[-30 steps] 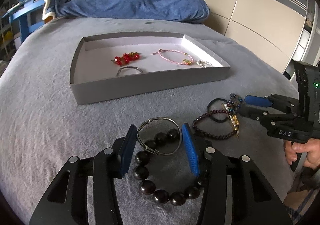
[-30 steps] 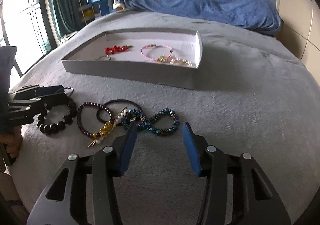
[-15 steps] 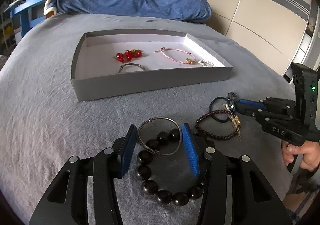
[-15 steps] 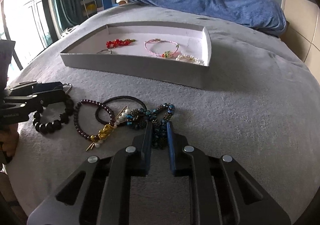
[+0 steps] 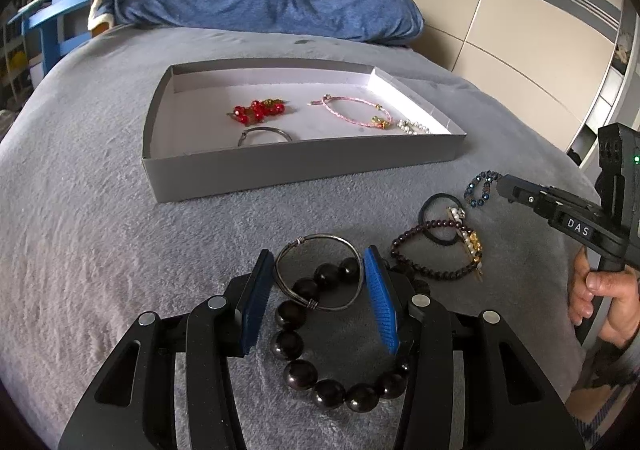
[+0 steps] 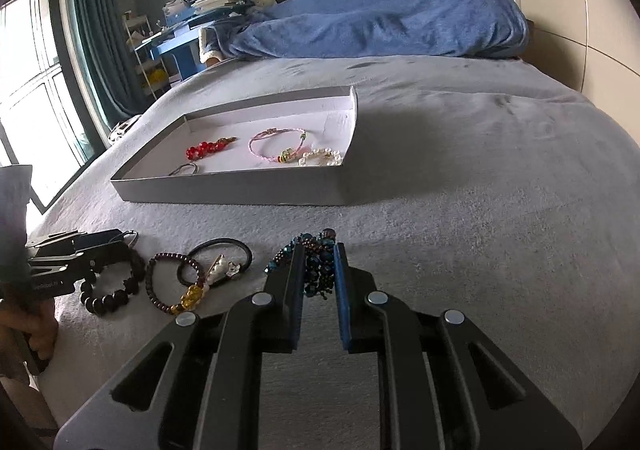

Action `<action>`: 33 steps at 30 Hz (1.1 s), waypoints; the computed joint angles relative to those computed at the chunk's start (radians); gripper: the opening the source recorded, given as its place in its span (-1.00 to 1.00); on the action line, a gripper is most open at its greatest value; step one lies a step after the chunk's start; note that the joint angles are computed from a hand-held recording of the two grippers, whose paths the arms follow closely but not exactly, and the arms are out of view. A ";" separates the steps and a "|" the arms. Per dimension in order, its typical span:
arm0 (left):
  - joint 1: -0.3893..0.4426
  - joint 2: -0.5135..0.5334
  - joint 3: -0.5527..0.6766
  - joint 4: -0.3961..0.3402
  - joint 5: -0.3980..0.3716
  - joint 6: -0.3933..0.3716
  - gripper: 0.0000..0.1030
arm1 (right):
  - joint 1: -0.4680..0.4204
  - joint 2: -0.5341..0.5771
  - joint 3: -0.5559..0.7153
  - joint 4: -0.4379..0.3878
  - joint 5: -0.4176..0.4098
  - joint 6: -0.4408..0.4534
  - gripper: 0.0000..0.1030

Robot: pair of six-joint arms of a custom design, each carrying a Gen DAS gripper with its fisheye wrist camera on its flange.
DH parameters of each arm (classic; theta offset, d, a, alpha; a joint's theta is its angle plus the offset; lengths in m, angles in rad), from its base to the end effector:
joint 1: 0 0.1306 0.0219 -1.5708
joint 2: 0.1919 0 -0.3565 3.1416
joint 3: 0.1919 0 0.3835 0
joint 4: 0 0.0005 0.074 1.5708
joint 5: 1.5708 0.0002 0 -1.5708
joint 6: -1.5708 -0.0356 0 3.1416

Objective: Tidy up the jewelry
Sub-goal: 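Lift the silver bangle and blue bracelet and carry both toward the tray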

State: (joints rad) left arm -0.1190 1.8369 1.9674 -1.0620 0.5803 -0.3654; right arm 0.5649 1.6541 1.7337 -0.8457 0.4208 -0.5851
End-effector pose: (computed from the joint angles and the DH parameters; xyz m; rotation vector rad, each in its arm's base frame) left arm 0.6147 -0.0937 0.4169 0.7981 2.2510 -0.6076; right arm 0.4960 0.2965 0.4302 0.2272 2.2472 0.1174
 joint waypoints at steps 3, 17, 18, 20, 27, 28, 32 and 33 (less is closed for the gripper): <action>-0.002 -0.008 -0.010 0.011 0.003 -0.005 -0.07 | -0.002 -0.001 -0.002 0.004 -0.013 -0.009 -0.73; 0.015 -0.061 -0.082 0.118 0.038 0.039 -0.07 | -0.032 -0.021 -0.040 0.023 -0.079 -0.074 -0.73; 0.015 -0.059 -0.078 0.112 0.039 0.037 -0.07 | -0.032 -0.019 -0.037 0.019 -0.080 -0.076 -0.73; 0.016 -0.053 -0.069 0.102 0.045 0.037 -0.07 | -0.034 -0.017 -0.036 0.018 -0.083 -0.076 -0.73; 0.036 -0.033 -0.030 0.063 0.081 0.038 -0.07 | -0.032 -0.026 -0.042 0.036 -0.089 -0.060 -0.73; 0.038 -0.032 -0.023 0.058 0.079 0.032 -0.07 | -0.030 -0.029 -0.043 0.041 -0.088 -0.059 -0.73; 0.044 -0.019 0.027 0.029 0.074 -0.010 -0.07 | -0.025 -0.032 -0.032 0.053 -0.085 -0.041 -0.73; 0.045 -0.013 0.044 0.022 0.074 -0.015 -0.07 | -0.023 -0.030 -0.021 0.052 -0.084 -0.032 -0.73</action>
